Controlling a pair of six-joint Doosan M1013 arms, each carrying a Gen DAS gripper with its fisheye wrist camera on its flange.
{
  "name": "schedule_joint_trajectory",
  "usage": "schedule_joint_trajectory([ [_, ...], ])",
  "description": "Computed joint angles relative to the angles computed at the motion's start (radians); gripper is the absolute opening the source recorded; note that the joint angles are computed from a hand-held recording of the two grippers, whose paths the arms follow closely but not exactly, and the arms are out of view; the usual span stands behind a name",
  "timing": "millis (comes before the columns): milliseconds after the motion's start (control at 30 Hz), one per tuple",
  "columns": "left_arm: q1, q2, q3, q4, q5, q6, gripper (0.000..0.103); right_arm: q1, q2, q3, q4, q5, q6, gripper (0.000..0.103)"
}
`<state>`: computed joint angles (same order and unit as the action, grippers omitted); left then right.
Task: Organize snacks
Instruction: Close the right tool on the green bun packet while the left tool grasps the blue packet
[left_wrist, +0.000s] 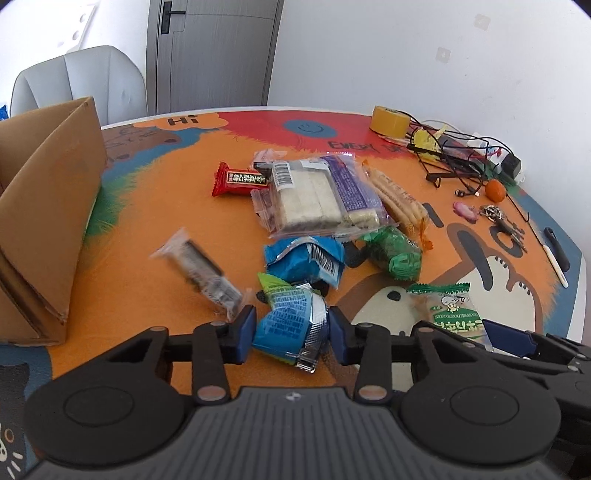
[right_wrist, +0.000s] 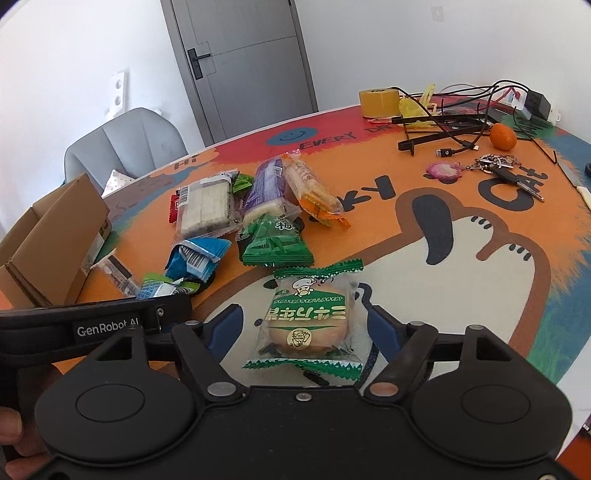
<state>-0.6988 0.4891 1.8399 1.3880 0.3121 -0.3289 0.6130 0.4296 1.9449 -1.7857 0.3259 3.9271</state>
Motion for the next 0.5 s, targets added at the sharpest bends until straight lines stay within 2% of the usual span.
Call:
schedule_joint_trajectory([
  [67, 0.000, -0.004, 0.001, -0.030, 0.004, 0.019, 0.040, 0.005, 0.004, -0.003, 0.012, 0.014, -0.024, 0.072],
  [167, -0.002, -0.012, 0.008, -0.012, 0.015, -0.006, 0.039, 0.010, 0.002, -0.001, 0.009, 0.025, -0.040, 0.053],
  [267, -0.004, -0.023, 0.019, 0.024, 0.016, -0.046, 0.039, -0.004, -0.006, 0.012, -0.112, -0.015, 0.100, 0.049],
  [500, -0.009, -0.063, 0.053, 0.164, 0.048, -0.199, 0.038, 0.008, -0.024, 0.024, -0.291, 0.008, 0.277, 0.049],
])
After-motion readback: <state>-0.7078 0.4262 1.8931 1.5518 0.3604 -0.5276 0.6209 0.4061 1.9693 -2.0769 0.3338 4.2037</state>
